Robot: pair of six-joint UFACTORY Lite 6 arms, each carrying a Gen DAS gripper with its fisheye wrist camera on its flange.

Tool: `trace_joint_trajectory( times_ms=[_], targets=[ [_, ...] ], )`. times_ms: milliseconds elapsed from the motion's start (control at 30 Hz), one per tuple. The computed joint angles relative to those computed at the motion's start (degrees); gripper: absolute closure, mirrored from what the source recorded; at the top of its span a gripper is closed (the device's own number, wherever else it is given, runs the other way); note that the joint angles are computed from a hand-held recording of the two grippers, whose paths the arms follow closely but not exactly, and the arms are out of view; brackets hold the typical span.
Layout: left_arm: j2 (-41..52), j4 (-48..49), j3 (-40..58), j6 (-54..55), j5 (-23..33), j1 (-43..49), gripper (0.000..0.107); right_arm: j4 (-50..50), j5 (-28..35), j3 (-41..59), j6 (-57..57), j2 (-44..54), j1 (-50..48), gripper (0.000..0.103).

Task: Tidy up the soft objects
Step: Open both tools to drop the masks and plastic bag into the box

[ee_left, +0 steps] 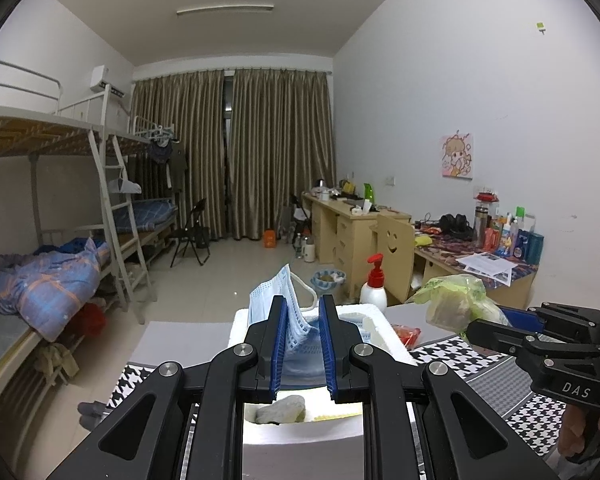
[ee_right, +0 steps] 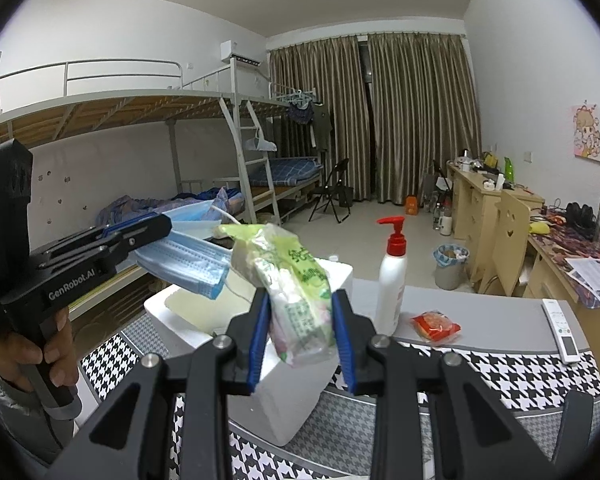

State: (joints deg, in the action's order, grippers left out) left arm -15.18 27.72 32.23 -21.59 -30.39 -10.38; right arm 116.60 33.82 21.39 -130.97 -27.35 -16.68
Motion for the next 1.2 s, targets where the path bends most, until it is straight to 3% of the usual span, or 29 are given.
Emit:
trace_joint_trajectory(
  times_ms=[633, 733, 800, 933, 967, 1200],
  targets=[
    [8.82, -0.69, 5.63, 1.50, 0.51, 0.47, 0.087, 5.73, -3.81, 2.02, -3.88, 3.03, 5.20, 0.068],
    [9.93, -0.29, 6.38, 1.33, 0.69, 0.94, 0.076, 6.83, -4.21, 2.46, -4.76, 3.84, 5.83, 0.068],
    [10.31, 0.78, 6.32, 0.65, 0.42, 1.65, 0.056, 7.56, -4.69, 2.69, -5.19, 4.18, 6.37, 0.068],
    [10.78, 1.72, 6.19, -0.20, -0.14, 2.32, 0.035, 8.40, -5.46, 3.06, -5.70, 4.48, 7.29, 0.068],
    [10.70, 1.01, 5.93, 0.35, -0.32, 2.58, 0.024, 8.85, -5.73, 3.23, -6.03, 4.68, 7.69, 0.068],
    [9.37, -5.08, 4.84, 5.22, 0.11, 2.60, 0.005, 10.52, -6.79, 3.84, -7.23, 5.25, 9.39, 0.068]
  ],
)
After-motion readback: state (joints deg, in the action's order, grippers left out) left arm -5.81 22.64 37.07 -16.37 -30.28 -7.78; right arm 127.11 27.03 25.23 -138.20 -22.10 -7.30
